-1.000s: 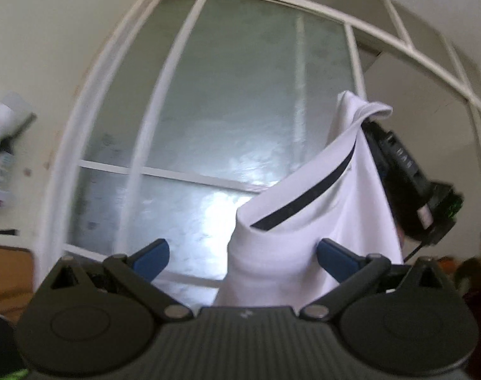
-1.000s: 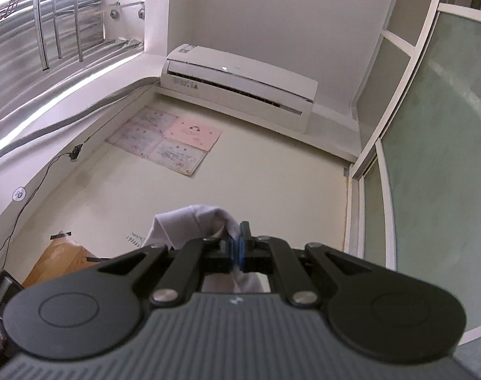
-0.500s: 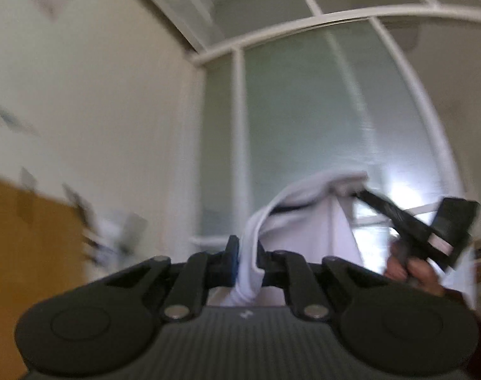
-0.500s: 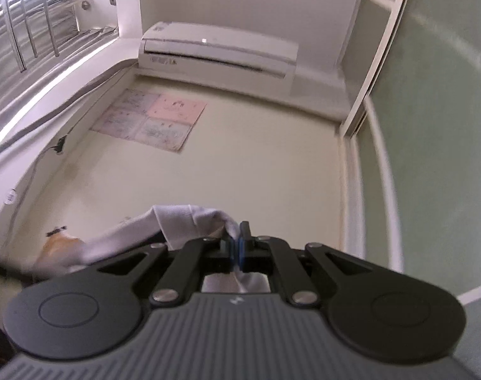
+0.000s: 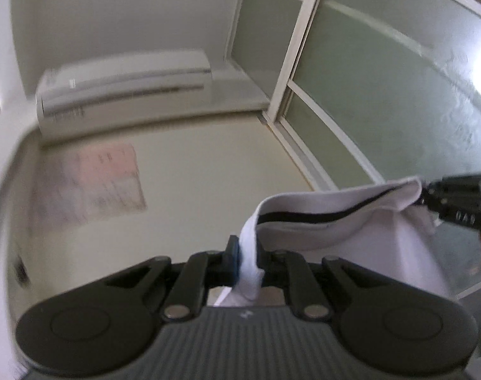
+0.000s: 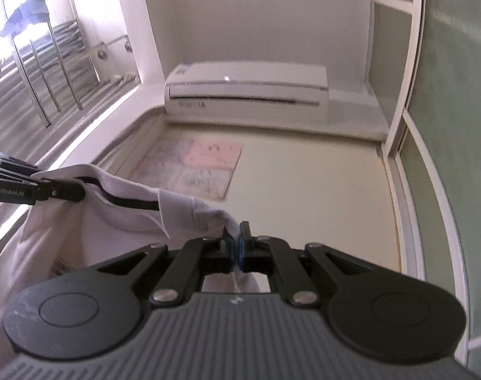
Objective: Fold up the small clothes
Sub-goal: 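Hold the T-shirt up by its shoulders with both grippers and shake it out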
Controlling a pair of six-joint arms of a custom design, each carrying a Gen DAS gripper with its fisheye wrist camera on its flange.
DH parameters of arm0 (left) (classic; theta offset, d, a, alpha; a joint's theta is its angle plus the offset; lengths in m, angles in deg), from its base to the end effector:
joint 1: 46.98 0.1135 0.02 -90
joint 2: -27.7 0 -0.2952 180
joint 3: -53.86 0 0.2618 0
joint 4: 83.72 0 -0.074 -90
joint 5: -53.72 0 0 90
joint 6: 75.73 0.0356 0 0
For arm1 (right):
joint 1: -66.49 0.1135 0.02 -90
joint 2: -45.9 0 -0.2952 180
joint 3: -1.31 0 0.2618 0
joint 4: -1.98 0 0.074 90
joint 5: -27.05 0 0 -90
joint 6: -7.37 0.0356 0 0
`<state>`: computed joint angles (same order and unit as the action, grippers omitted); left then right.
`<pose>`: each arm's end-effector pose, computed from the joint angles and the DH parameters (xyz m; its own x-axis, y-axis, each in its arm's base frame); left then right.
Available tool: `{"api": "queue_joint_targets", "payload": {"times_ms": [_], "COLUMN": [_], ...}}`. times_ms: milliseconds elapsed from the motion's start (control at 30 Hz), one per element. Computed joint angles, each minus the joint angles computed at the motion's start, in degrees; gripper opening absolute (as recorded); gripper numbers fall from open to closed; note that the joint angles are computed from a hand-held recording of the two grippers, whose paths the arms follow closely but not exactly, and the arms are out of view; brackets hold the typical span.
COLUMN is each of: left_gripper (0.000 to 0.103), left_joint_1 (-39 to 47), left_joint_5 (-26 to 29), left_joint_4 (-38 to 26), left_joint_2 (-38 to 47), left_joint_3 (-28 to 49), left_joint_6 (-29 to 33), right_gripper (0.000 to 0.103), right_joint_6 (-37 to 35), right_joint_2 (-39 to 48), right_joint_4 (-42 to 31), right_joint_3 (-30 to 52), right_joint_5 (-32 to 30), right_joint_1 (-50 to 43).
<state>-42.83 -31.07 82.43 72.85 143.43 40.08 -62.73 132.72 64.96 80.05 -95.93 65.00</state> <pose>0.0930 0.0035 0.5617 0.4592 0.4681 -0.7550 -0.2155 0.8832 0.4164 0.3229 0.0110 0.4564 0.6700 0.2682 -0.6923 -0.5521 0.8034 -0.2230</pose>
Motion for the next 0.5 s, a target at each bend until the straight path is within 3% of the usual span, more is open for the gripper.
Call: {"api": "queue_joint_targets", "payload": {"times_ms": [133,200,333,500], "left_gripper": [0.008,0.009,0.010,0.010], "left_joint_1": [-11.05,-10.78,-0.15,6.06], "left_joint_5": [-11.41,-12.55,-4.28,-0.80], "left_joint_4": [0.14,-0.31,-0.35,4.03], "left_joint_2": [2.71,4.91,8.76,17.70], "left_joint_3": [3.29,4.25,1.21,-2.93], "left_joint_6": [12.56,13.85,8.45,5.41], "right_gripper": [0.006,0.006,0.006,0.006], "right_joint_6": [-0.80,-2.76,-8.88,-17.75], "right_joint_2": [-1.08,-0.71,2.07,10.68], "right_joint_4": [-6.52,-10.39,-16.40,-27.37], "right_joint_3": [4.01,6.02,8.92,16.55], "right_joint_5": [0.55,0.47,1.16,3.50], "right_joint_1": [0.73,1.63,4.74,10.27]}}
